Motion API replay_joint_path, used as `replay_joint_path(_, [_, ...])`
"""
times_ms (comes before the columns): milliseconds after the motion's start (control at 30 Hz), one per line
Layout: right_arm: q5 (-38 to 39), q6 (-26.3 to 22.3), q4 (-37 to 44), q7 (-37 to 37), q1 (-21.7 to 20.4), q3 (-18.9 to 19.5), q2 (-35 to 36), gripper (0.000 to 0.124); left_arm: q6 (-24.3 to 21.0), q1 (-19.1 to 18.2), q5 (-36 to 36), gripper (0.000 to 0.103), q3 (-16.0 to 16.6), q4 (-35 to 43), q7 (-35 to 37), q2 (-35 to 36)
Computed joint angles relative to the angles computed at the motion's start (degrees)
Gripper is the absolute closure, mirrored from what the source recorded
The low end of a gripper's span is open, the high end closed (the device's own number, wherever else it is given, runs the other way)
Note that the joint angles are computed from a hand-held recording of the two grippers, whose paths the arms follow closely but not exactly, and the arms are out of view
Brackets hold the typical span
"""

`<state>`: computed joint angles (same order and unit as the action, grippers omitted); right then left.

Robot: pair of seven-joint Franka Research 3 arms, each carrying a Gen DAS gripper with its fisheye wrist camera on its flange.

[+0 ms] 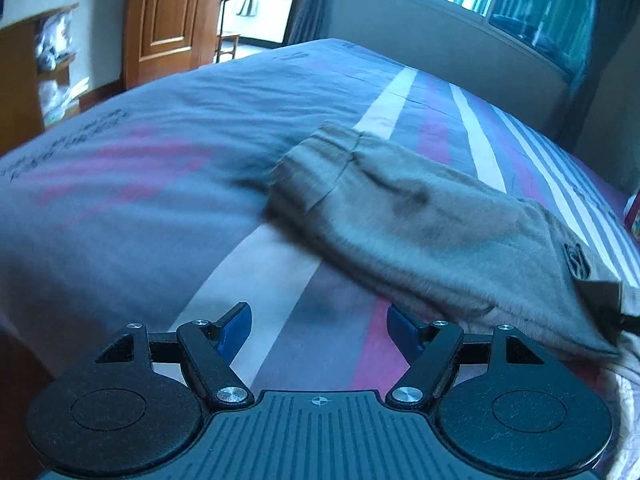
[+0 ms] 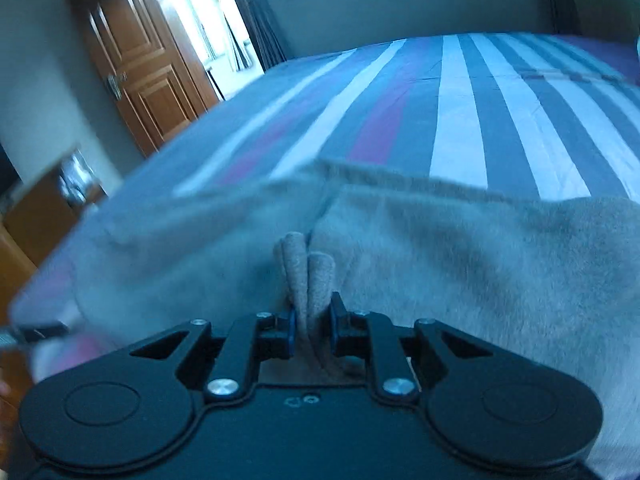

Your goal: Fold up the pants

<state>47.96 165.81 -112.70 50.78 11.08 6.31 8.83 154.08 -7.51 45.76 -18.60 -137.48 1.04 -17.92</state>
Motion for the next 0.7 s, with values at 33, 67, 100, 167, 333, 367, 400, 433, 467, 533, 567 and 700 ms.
replay_joint_path(33, [0.36,1.16,-1.3,-1.11,0.14,0.28,-0.65,0.108,0.99,0.16,0.19,0.029,0.12,-0.94,-0.92,-0.47])
replay_joint_path(67, [1.46,1.95,-2.36,-3.02,0.06,0.63,-1.33,0.108,1.62,0.44,0.54,0.029,0.03,-1.33,-1.62,-0.52])
replay_joint_path(100, [1.17,2.41,-3.15,-3.68,0.32,0.56,-1.9,0.108,2.17,0.73,0.96,0.029,-0.08,-1.61,-2.24,-0.48])
replay_joint_path(167, [-1.0,2.73,-3.14,-3.87,0.97,0.12,-1.93,0.105,2.49,1.22,2.04,0.028,-0.52,-1.09,-3.01,0.4])
replay_joint_path(333, [-1.83,1.29,-2.36,-4.58,1.86,0.84,-1.62,0.06,2.78,0.98,3.67,0.028,-0.53,0.31,-3.31,1.99])
replay_joint_path(367, [1.66,0.07,-1.49,-8.18,1.62,2.08,-1.15,0.052,2.57,0.75,3.62,0.028,-0.47,0.53,-3.29,2.16])
replay_joint_path(400, [6.59,-0.34,-2.04,-14.01,1.2,3.36,-1.99,0.055,2.34,0.49,3.46,0.028,-0.35,0.54,-3.19,2.09])
replay_joint_path(433, [13.5,-1.92,-2.19,-20.73,1.68,3.12,-2.99,0.068,2.09,0.3,3.33,0.028,-0.33,0.82,-3.22,2.23])
replay_joint_path(467, [19.05,-5.16,-2.02,-25.03,0.24,3.93,-3.85,0.089,2.17,0.1,3.22,0.028,-0.26,1.11,-3.25,2.42])
replay_joint_path(533, [21.41,-5.16,-2.49,-26.01,1.34,2.58,-4.92,0.091,2.97,0.21,4.55,0.028,-0.55,2.16,-4.33,3.05])
replay_joint_path(567, [22.95,-2.55,-3.18,-27.62,2.07,1.99,-5.66,0.093,3.74,0.46,6.03,0.028,-0.95,3.22,-5.53,3.85])
replay_joint_path(700, [26.95,2.8,-5.96,-28.16,1.85,-1.92,-9.17,0.098,8.54,-0.07,15.37,0.028,-2.01,13.4,-9.69,12.64])
